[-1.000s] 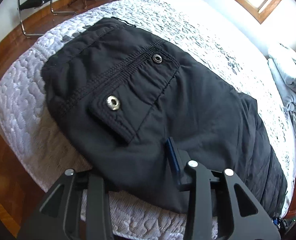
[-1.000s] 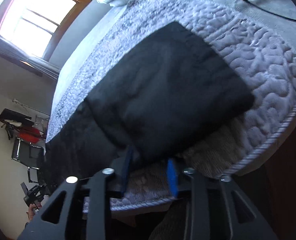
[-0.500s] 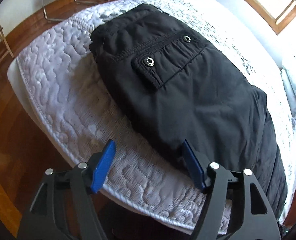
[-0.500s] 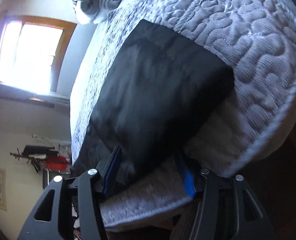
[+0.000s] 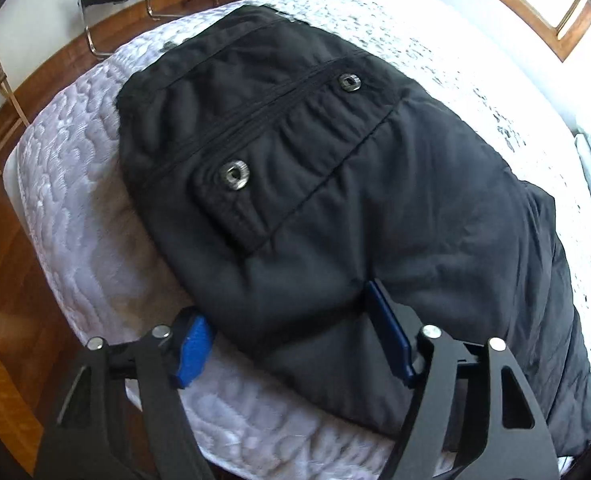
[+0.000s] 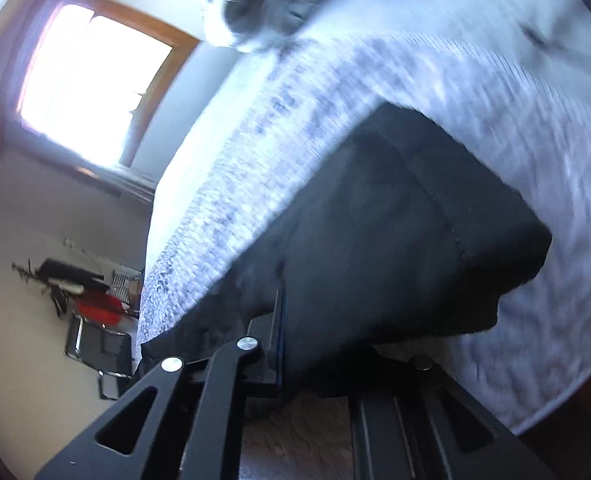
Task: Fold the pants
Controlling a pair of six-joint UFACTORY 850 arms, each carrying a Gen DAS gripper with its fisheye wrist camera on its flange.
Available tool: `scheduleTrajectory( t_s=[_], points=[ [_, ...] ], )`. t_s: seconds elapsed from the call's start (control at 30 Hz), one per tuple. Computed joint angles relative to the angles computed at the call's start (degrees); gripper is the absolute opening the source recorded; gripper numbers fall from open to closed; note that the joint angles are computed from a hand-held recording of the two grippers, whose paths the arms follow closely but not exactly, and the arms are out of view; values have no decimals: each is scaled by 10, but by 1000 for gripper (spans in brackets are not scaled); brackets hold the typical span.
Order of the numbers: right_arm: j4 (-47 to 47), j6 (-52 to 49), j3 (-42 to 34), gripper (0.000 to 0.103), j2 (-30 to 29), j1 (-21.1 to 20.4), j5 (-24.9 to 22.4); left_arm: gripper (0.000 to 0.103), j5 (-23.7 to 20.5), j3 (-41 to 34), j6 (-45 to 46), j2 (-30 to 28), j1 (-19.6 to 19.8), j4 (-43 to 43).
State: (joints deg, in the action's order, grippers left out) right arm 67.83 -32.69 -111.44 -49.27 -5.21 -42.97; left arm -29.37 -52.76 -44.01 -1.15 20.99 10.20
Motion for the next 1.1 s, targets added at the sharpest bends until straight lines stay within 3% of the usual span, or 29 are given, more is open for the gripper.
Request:
scheduleTrajectory(
  t_s=[0.2,0.33,0.53,0.63,0.7,0.77,0.9,1.1],
  points=[
    [-47,47,-45,8,-2,-22,24,54,32,-27,50,-35,-45,-66],
    [-140,128,-40,8,-25,-33,19,55,35,-44,-25,-63,-68,12],
    [-43,75,15,8,-31,-45,29,56,39,-43,-39,-65,-74,46],
    [-97,75,17,11,-24,-35,58,57,27,-36,-68,-50,-77,82],
    [-163,100,10,23,-18,-24,70,62,10,-37,-87,-44,-86,105],
    [-188,108,15,36,-10,-19,71,85,0,-28,-114,-28,-95,139],
    [-191,100,51,63,18,-11,95,92,-26,-21,-162,-1,-146,222],
    [-129,35,107,63,50,-10,109,93,-29,3,-95,49,-196,172]
  ],
)
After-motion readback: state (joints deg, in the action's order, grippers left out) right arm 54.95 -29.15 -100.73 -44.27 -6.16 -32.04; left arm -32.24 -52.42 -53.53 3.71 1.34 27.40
